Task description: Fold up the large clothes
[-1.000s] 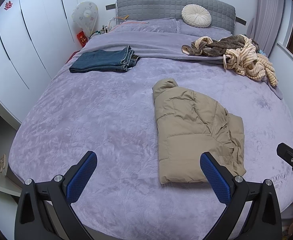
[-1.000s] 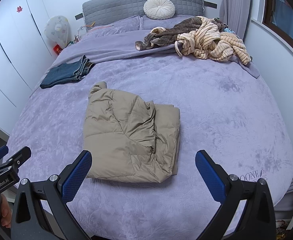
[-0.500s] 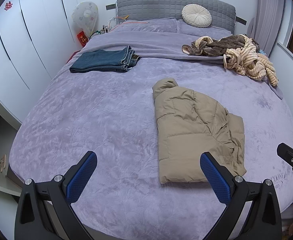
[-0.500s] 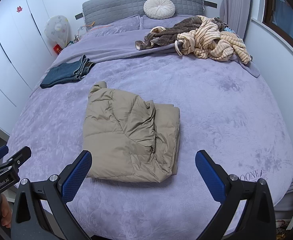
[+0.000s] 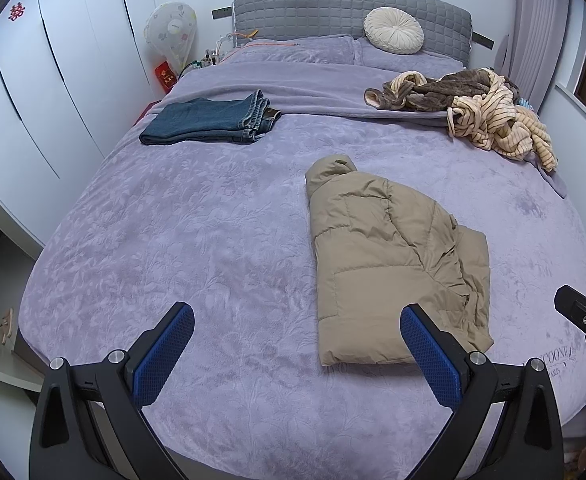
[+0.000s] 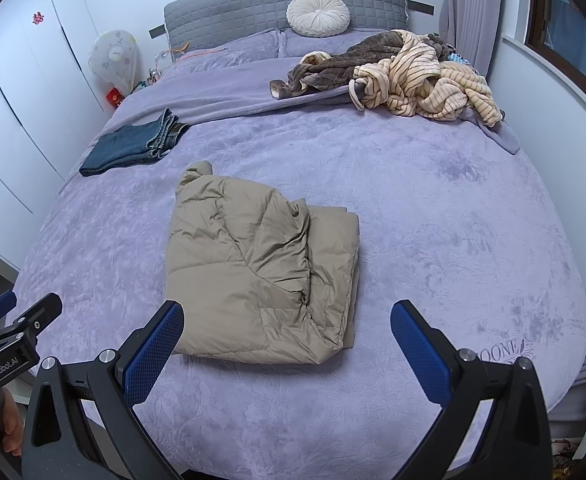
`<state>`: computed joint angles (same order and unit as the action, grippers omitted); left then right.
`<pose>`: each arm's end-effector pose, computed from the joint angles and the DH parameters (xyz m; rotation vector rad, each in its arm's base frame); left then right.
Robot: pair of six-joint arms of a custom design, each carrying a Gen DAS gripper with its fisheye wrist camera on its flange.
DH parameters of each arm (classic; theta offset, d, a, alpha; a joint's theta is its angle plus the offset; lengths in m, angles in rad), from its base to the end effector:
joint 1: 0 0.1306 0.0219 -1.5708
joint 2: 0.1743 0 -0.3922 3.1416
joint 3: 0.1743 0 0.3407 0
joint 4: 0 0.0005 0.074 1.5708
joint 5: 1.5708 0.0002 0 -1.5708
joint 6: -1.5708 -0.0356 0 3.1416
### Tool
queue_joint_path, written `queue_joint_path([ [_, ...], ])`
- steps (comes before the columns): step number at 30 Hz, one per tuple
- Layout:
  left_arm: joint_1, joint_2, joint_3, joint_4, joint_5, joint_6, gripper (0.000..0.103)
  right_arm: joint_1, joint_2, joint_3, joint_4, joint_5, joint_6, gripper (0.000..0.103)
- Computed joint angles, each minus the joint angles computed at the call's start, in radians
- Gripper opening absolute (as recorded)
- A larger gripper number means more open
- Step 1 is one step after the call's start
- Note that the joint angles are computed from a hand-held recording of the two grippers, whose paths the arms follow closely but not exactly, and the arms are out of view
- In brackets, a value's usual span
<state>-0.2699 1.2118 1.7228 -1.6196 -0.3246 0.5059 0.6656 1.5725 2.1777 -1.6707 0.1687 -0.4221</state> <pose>0.2871 -0.0682 0.5862 -0.4041 2.5607 0.1621 0.3370 0.2564 0.6150 -0.2614 2.6072 0.1604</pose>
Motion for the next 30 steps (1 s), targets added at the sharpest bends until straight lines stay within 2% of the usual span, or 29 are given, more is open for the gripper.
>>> queue_joint_path([
  [30,0.01,-0.005,-0.008,0.0,0.003,-0.01,0.103,-0.005,0.01,0.019,-0.012,-0.005,0.006,0.103],
])
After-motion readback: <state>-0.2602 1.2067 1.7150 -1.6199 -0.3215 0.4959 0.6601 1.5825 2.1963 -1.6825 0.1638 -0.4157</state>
